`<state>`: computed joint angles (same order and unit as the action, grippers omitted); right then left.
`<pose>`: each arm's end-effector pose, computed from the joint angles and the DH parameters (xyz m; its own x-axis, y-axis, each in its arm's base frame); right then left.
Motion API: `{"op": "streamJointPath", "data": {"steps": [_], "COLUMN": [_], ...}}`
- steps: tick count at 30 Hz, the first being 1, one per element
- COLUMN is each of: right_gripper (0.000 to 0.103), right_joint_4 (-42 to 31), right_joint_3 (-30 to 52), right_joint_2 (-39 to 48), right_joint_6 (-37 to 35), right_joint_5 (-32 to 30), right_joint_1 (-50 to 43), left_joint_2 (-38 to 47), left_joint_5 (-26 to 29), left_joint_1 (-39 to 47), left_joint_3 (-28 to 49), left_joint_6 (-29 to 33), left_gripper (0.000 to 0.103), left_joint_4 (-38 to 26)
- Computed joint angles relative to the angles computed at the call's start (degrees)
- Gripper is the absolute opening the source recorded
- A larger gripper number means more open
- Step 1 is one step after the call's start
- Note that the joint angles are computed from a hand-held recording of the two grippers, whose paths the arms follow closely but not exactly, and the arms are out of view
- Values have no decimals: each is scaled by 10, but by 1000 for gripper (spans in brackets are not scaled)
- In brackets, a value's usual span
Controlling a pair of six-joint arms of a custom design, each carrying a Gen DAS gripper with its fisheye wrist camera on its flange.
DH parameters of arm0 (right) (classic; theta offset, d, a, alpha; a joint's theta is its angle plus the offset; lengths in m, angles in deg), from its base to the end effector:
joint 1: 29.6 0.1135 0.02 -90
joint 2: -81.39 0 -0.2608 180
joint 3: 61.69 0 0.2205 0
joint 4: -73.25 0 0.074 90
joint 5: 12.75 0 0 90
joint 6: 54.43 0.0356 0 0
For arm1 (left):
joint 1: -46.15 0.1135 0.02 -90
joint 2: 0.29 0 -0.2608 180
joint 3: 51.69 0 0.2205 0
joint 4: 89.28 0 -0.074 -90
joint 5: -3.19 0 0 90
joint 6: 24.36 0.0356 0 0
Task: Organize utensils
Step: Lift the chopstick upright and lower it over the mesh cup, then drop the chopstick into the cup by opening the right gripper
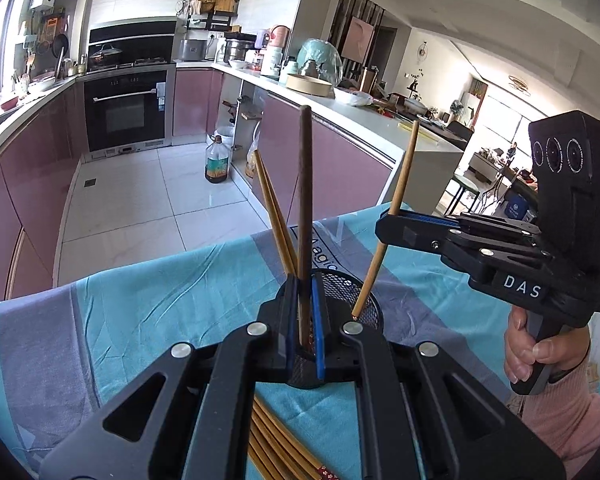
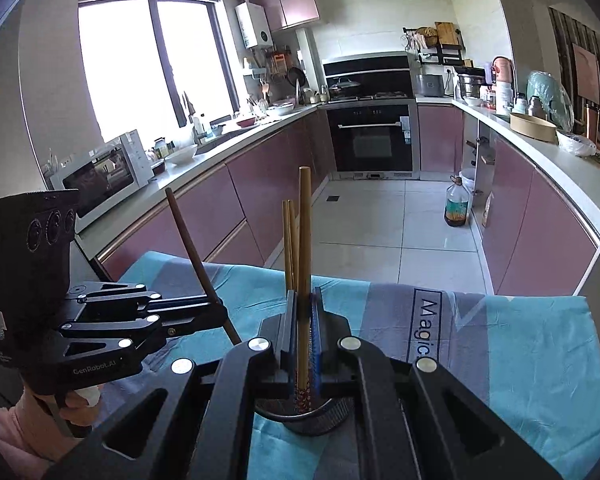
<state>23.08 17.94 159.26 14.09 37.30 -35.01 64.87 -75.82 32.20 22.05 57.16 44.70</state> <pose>0.2539 -0.0011 0.2995 -0.5640 -0.2286 -0.7935 -0.6003 0.7734 0.2038 0.2070 -0.0584 0.3168 -0.6401 0.0098 -0.7682 0.2924 0.9278 -0.2317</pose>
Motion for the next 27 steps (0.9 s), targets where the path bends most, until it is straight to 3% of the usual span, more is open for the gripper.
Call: {"op": "streamJointPath", "data": {"steps": [5,19,24,27], "right_gripper": [6,7,16,21], "right_joint_4": [3,35,44,46], "right_joint_3": [12,18,0,-10], "right_joint_2": [20,60,44,35], "right_joint_6": [11,50,52,54], "right_joint_5": [32,55,51,39], "right_joint_1": [22,46,45,37], "left_joint_2": [19,70,56,29], "left_joint_5": [-21,-5,-4,-15], "left_joint_1": [-13,8,15,17], "left_joint_3": [3,-1,-20,-40], "left_joint_6": [-1,-8,-13,-16], "left_gripper": [7,8,8,17], "left_joint_4": [9,38,49,52]}}
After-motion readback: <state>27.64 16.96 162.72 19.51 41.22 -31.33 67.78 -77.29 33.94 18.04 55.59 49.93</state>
